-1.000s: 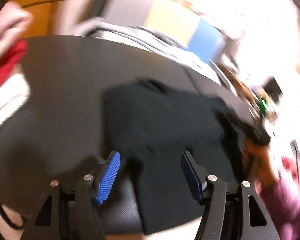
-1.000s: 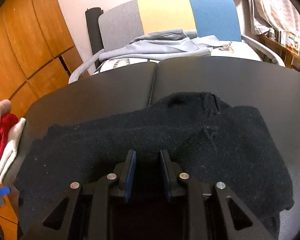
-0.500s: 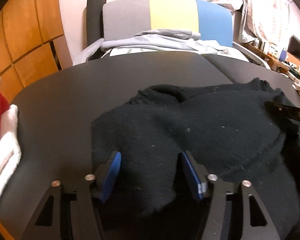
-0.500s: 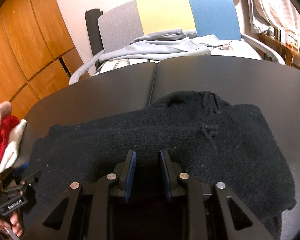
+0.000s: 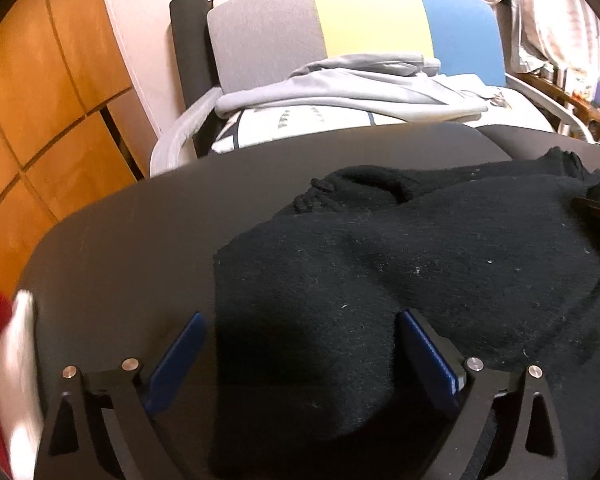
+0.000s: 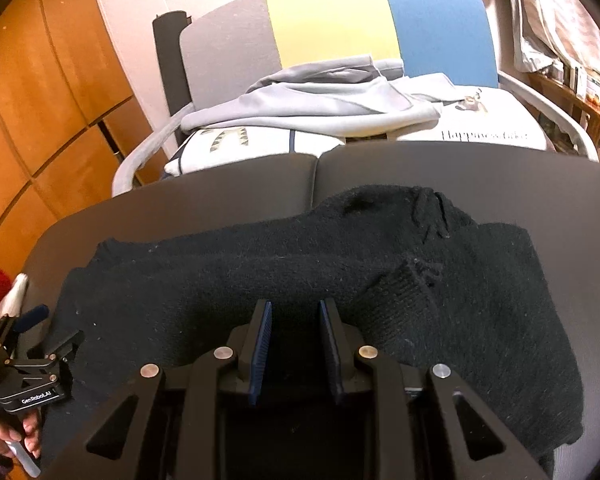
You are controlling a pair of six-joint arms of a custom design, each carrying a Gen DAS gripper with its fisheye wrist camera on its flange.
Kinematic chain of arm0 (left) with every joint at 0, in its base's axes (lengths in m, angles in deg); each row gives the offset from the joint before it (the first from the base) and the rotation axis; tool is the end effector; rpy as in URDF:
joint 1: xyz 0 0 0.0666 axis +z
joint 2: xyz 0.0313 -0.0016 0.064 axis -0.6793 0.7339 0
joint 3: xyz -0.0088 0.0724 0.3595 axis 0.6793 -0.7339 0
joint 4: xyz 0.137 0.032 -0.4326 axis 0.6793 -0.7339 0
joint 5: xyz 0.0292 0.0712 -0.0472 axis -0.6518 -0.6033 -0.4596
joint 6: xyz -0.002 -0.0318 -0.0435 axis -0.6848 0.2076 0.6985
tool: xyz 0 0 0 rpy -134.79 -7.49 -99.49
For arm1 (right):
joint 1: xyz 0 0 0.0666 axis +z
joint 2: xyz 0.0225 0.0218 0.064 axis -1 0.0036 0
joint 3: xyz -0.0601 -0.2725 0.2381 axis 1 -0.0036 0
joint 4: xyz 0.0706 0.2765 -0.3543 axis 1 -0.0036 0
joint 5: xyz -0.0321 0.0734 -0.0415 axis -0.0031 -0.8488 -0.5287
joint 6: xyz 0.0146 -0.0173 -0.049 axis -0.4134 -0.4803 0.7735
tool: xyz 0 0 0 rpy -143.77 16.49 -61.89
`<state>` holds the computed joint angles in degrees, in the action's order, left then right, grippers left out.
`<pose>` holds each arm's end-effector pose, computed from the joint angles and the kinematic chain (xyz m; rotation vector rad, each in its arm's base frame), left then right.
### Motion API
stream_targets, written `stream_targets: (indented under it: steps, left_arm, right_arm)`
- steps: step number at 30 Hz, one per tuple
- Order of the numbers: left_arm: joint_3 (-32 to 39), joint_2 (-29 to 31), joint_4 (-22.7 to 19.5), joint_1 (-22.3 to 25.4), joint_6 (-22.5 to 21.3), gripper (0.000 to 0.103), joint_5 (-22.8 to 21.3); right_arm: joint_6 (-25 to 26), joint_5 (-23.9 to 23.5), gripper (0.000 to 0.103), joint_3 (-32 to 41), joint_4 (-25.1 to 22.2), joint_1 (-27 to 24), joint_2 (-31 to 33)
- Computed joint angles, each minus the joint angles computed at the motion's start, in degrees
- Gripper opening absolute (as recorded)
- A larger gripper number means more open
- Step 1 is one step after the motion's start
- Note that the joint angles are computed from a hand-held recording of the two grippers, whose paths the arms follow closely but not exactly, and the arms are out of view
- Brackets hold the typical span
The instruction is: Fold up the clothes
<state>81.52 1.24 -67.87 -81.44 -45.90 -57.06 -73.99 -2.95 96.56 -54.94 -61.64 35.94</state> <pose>0.4662 -0.3587 0.4537 0.5608 2.3185 0.0517 0.4036 0.2006 0.4657 0.4844 2.3545 0.1155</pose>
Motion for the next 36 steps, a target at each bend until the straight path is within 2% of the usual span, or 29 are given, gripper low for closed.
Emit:
stream_targets:
  steps: [3, 6, 8, 9, 10, 12, 15, 17, 19, 21, 22, 23, 24, 25, 27, 28, 30, 32, 34, 36]
  left_arm:
    - [3.23, 3.12, 0.78, 0.50, -1.27, 0.100, -0.76]
    - [6.46, 5.21, -0.69, 1.01, -0.86, 0.098, -0.44]
    - [9.37, 6.30, -3.83, 1.00, 0.22, 0.086, -0.74]
    - [9.90, 5.92, -4.93, 0.89, 1.11, 0.078, -0.80]
    - [9.54, 4.81, -5.39, 0.73, 2.08, 0.076, -0.52]
    - [6.18, 0.46, -4.37, 0.31, 3.98, 0.075, 1.39]
    - [-1.68, -7.95, -3.16, -1.06, 5.12, 0.075, 4.95]
    - [-6.21, -12.21, -3.33, -2.54, 5.45, 0.075, 4.60]
    - [-10.96, -15.71, -4.18, -4.23, 5.52, 0.075, 4.16]
    - [-14.37, -17.27, -6.04, -5.98, 5.06, 0.075, 1.95]
    - [-15.77, -17.71, -6.29, -6.47, 4.55, 0.076, 0.58]
    - [-18.16, -19.27, -3.99, -6.70, 3.41, 0.076, -0.66]
    - [-20.26, -20.78, -1.34, -7.02, 1.10, 0.079, -2.70]
    - [-21.06, -21.18, -0.45, -7.28, -1.76, 0.079, -4.66]
    - [-21.39, -21.10, 0.65, -7.23, -7.10, 0.081, -6.92]
    - [-21.66, -20.91, 1.91, -7.21, -9.48, 0.086, -8.39]
    - [-22.19, -20.35, 5.19, -6.76, -13.94, 0.092, -10.82]
    - [-21.03, -18.77, 5.90, -5.37, -14.68, 0.094, -9.81]
    - [-18.31, -16.79, 2.93, -3.84, -11.81, 0.099, -7.27]
    - [-16.03, -15.94, -1.95, -2.41, -7.19, 0.098, -4.48]
  right_arm:
    - [1.75, -0.31, 0.025, 2.46, 0.73, -2.01, 2.99]
    - [3.10, -1.57, 0.025, 5.06, 0.15, -3.60, 5.41]
    - [2.46, -3.79, 0.025, 7.32, -3.07, -4.38, 5.66]
    - [2.06, -3.64, 0.025, 7.37, -3.33, -4.26, 4.90]
    - [2.02, -3.46, 0.025, 6.38, -3.01, -3.53, 2.66]
    - [1.98, -3.04, 0.025, 5.06, -3.76, -1.89, -1.04]
    - [0.27, 0.55, 0.025, 3.67, -12.11, 2.75, -5.84]
    - [-3.07, 1.64, 0.025, 0.77, -17.38, 6.93, -10.42]
    - [-6.80, 1.53, 0.025, -1.64, -20.73, 10.43, -13.51]
    - [-10.67, 1.19, 0.025, -4.38, -23.75, 14.02, -15.98]
    - [-12.35, 1.55, 0.025, -5.71, -25.21, 15.83, -16.66]
    - [-13.18, 3.26, 0.025, -6.91, -25.99, 17.43, -17.40]
    - [-13.94, 5.20, 0.025, -8.06, -26.73, 19.04, -18.13]
    - [-14.81, 7.11, 0.025, -9.17, -27.57, 20.68, -18.80]
    - [-17.80, 11.16, 0.025, -9.45, -32.36, 21.69, -18.64]
    - [-19.36, 12.50, 0.026, -9.62, -34.24, 21.50, -18.72]
    - [-19.90, 12.09, 0.026, -11.37, -31.49, 19.14, -21.07]
    - [-20.37, 12.02, 0.026, -12.35, -28.70, 17.22, -22.22]
    - [-20.47, 11.20, 0.028, -11.69, -28.58, 17.27, -22.03]
    - [-21.23, 9.71, 0.028, -11.16, -28.98, 17.52, -22.47]
